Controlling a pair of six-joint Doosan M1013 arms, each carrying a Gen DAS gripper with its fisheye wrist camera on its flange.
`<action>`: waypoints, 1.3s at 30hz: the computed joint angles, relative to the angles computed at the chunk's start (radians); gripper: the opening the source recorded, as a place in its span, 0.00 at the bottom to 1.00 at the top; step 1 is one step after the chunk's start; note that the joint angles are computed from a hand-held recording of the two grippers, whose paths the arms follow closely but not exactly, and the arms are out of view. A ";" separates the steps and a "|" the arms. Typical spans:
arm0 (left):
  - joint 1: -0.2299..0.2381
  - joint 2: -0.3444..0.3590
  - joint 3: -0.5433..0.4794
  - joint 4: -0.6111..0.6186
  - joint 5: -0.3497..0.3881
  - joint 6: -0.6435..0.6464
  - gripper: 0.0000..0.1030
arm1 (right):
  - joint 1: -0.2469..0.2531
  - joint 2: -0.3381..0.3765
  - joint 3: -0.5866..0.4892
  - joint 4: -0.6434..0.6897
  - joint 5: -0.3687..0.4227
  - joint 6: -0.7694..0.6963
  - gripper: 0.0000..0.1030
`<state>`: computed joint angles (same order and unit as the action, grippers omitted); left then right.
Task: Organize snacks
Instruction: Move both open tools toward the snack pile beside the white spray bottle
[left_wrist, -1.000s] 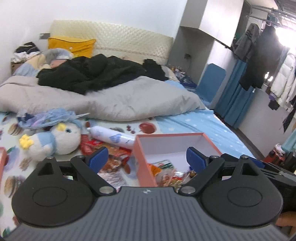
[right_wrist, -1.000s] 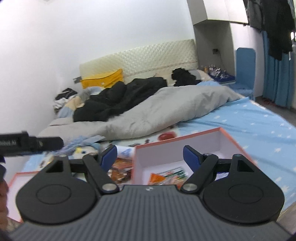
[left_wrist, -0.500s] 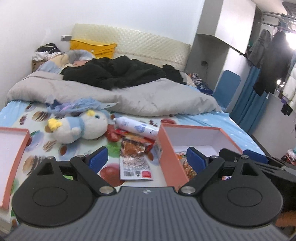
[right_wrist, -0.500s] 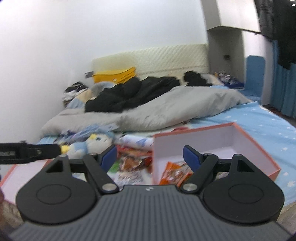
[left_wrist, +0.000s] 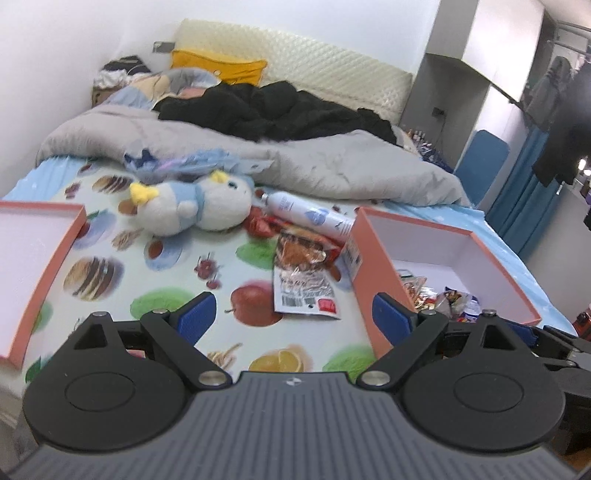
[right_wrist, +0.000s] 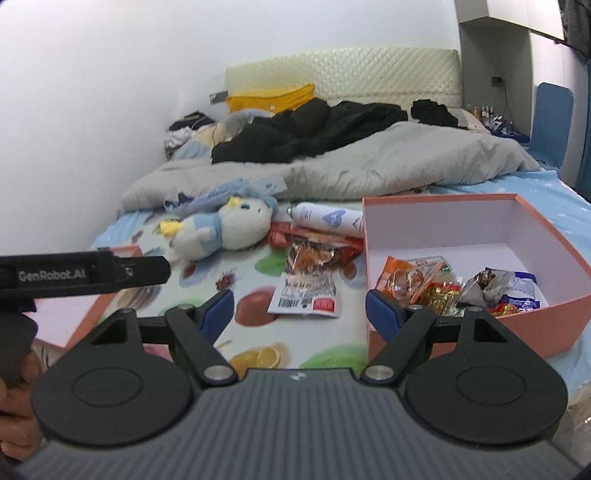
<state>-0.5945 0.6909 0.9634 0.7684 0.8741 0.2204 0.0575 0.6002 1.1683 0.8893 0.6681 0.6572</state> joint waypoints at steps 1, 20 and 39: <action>0.003 0.002 0.003 -0.006 -0.003 -0.007 0.91 | 0.000 0.003 -0.006 -0.010 0.009 0.003 0.78; 0.098 0.109 -0.121 -0.161 -0.041 0.115 0.91 | 0.047 0.117 -0.189 -0.182 0.104 0.136 0.78; 0.235 0.394 -0.541 -0.448 0.000 0.385 0.82 | 0.116 0.412 -0.642 -0.424 0.291 0.339 0.77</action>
